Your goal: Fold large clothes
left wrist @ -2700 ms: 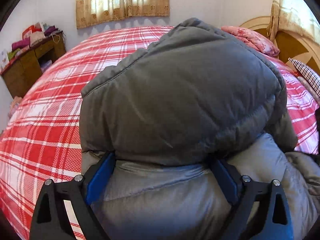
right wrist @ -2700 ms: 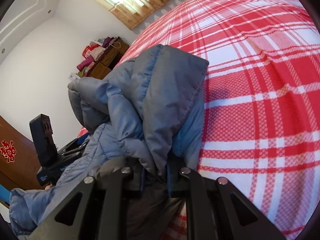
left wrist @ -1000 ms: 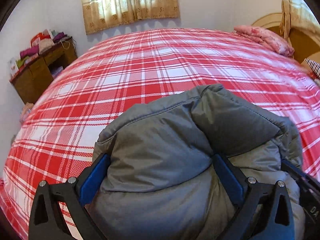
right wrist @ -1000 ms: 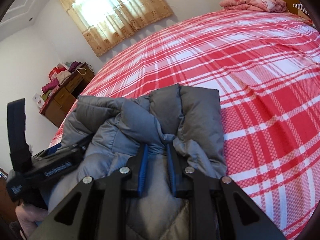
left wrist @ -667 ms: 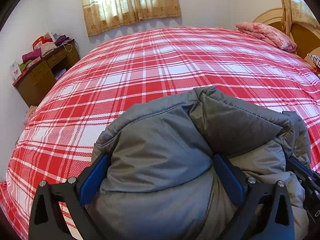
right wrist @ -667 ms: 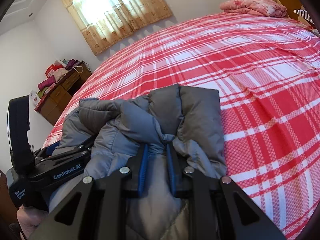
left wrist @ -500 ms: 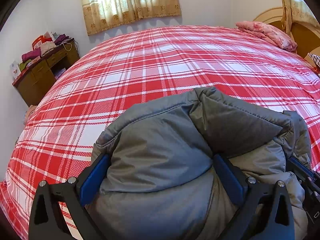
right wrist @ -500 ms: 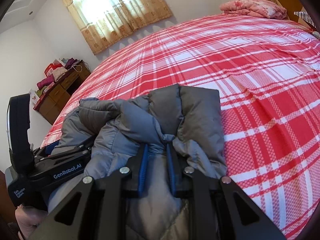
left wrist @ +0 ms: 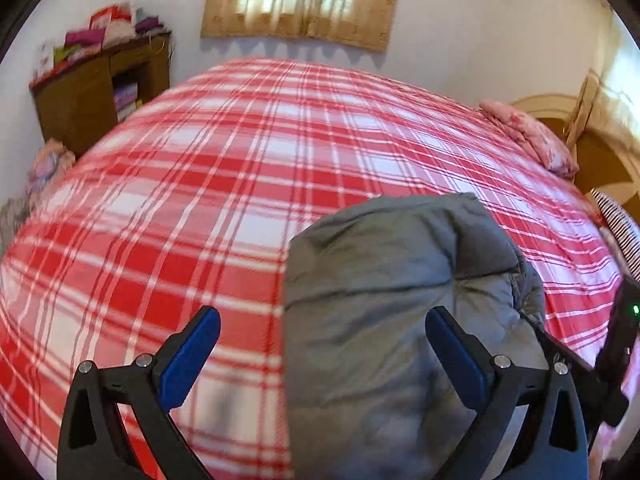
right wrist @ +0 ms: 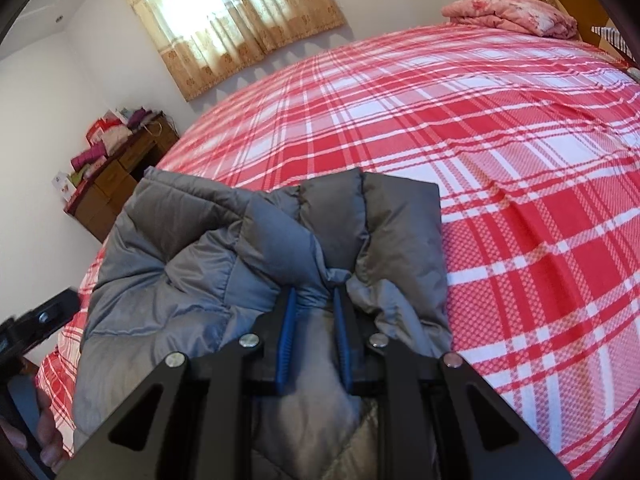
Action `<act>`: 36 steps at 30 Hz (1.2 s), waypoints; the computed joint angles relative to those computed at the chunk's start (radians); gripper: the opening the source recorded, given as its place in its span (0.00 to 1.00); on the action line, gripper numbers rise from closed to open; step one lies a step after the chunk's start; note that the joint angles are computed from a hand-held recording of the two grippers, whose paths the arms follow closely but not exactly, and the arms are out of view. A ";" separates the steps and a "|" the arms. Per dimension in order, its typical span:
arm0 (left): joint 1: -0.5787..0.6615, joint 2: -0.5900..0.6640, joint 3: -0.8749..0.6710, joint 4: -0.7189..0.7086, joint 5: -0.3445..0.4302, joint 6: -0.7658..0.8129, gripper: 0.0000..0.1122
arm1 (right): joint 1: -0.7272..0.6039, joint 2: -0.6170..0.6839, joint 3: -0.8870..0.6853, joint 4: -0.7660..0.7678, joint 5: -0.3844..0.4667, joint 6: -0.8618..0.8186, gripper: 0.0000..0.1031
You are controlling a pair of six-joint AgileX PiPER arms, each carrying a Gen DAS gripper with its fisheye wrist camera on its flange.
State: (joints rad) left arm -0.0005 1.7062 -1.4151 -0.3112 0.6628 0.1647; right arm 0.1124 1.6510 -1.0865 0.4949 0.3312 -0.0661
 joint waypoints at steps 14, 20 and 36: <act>0.209 -0.003 0.097 -0.597 0.248 0.464 0.91 | -0.359 -0.259 0.166 0.573 0.328 -0.576 0.89; 0.139 0.031 0.111 -0.570 0.231 0.434 0.91 | -0.356 -0.125 0.187 0.715 0.440 -0.742 0.89; -0.007 0.036 0.108 -0.344 0.084 0.263 0.91 | -0.072 0.007 0.012 0.454 0.330 -0.648 0.77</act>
